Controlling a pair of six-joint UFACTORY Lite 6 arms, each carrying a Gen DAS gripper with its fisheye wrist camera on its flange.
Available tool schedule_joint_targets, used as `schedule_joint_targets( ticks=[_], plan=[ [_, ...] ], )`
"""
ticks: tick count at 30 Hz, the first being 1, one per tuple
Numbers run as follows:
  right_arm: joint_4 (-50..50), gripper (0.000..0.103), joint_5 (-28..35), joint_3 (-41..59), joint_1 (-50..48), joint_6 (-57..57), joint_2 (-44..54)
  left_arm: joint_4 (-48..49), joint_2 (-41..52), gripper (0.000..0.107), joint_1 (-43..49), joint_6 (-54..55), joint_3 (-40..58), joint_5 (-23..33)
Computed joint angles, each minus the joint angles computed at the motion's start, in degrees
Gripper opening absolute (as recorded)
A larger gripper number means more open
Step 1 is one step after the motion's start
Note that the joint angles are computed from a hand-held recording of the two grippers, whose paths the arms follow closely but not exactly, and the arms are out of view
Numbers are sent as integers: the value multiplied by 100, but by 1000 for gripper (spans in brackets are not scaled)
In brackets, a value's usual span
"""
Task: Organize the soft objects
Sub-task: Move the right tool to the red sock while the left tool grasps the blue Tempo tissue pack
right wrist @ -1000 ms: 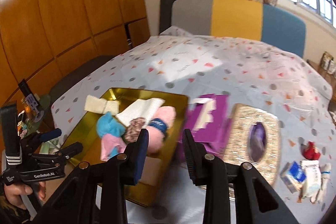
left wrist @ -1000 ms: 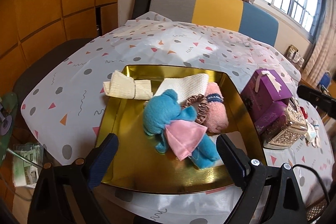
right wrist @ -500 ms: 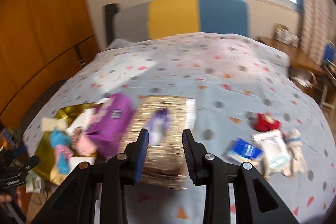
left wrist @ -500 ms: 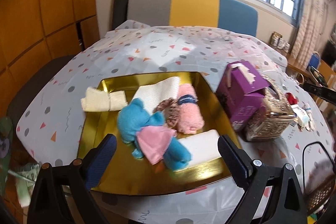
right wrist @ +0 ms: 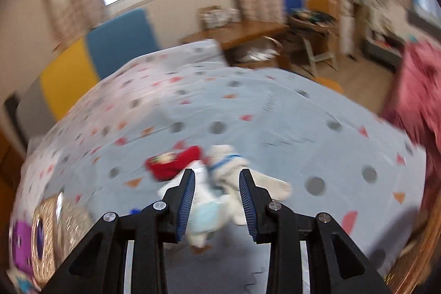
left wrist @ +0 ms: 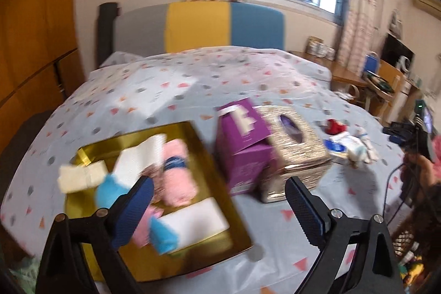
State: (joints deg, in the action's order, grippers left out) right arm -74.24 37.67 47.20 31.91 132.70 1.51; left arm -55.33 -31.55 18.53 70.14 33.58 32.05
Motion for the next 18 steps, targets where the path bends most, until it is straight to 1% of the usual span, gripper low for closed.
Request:
schedule_joint_targets(
  ticks=[2,3,6,8,10,12,14,18],
  plan=[
    [-431,34,-582,-513,-387,879,-387,284,89,94,-723,-514,231,-138],
    [-562,35,-732,-661,-512,1093,-488,480,118,94,-1100,-804,321,-267],
    [-881,35,-1126,-981,-740,1611,-730,1523,499,94,-2582,-2187,789,-780],
    [-814,35,-1056,-978,-657,1693,-738,2103,939,94,-3387,-2952,1196,-973],
    [-987,35,-1067,-1135,-629,1981,-897,3003,1529,94,-4127,-3960,1706,-1155],
    [-1178,36,-1108,-1278,-677,2276,-1029,3660,2203,94,-4670,-4732,2248,-1246],
    [-1467,37,-1166,-1482,-750,2747,-1210,4135,3051,94,-5097,-5323,2932,-1205],
    [-2223,39,-1404,-1860,-1001,3804,-1500,5244,4401,94,-5602,-6452,3996,-1136]
  ],
)
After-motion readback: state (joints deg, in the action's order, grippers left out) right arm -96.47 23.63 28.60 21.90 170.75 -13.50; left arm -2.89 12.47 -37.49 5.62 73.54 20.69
